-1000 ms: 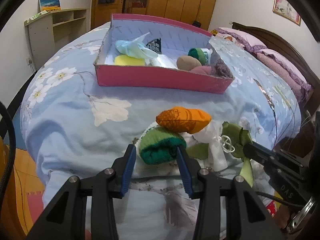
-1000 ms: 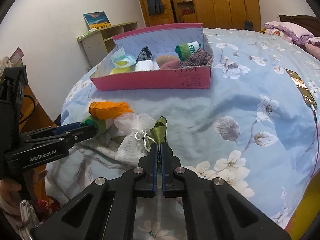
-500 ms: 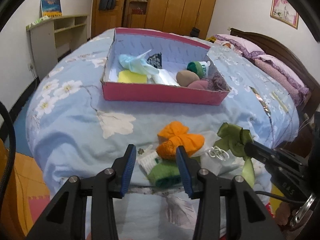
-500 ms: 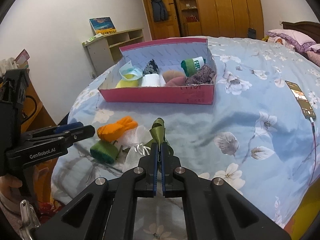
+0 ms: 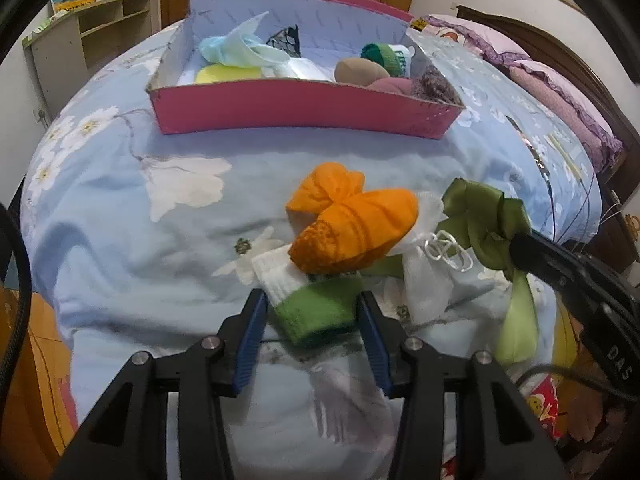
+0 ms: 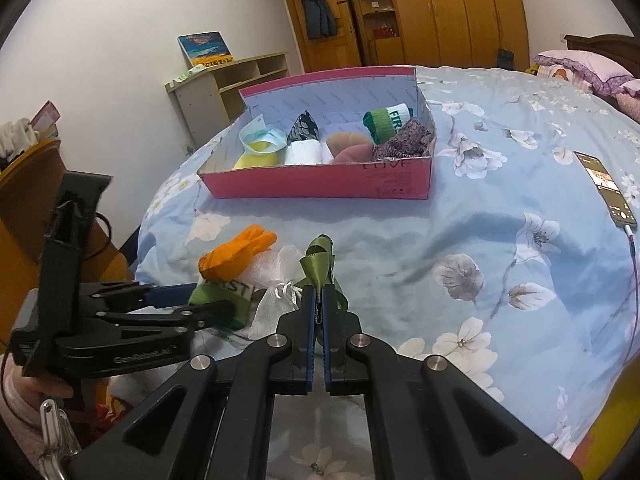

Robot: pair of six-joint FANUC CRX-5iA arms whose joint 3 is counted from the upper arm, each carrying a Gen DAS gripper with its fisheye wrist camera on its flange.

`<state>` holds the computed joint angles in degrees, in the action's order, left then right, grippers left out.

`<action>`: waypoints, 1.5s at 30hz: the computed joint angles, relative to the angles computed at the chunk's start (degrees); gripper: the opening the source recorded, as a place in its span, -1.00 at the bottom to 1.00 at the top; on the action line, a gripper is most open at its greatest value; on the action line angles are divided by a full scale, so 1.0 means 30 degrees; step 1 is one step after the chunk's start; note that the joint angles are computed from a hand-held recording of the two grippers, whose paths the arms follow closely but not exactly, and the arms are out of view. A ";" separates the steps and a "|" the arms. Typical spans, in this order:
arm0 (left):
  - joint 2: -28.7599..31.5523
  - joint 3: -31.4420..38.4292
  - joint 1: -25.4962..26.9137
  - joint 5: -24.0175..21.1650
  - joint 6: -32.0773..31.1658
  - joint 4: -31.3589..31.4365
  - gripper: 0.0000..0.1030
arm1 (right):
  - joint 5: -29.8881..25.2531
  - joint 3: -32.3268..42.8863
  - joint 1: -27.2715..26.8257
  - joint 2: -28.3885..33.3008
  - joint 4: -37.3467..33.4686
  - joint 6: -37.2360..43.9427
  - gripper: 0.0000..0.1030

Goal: Organize soft objects
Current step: 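Carry the FIRST sock and green ribbon with both tools into the box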

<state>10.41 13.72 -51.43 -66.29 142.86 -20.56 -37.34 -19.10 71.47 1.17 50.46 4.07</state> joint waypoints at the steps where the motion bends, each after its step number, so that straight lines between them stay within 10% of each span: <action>1: 0.0106 0.0068 0.0046 0.0012 -0.0122 0.0100 0.00 | 0.0037 0.0000 -0.0016 0.0011 -0.0014 0.0002 -0.92; 7: 0.1170 0.1212 -0.0058 -0.1058 -0.0900 -0.0067 0.15 | 0.0271 -0.0116 -0.0076 -0.0032 -0.0097 -0.0088 -0.92; 13: 0.0362 0.0346 -0.0236 0.0419 -0.0405 -0.0451 -0.41 | 0.0384 -0.0245 -0.0110 -0.0131 -0.0024 -0.0317 -0.92; 45: -0.1146 0.2012 -0.0286 -0.0353 0.0362 -0.4262 -0.42 | 0.1022 0.2331 -0.1044 0.0650 0.1211 0.2506 -0.92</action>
<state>6.97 19.76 -52.29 -67.35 143.94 -33.34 -34.27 -12.11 68.33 3.12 54.10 11.59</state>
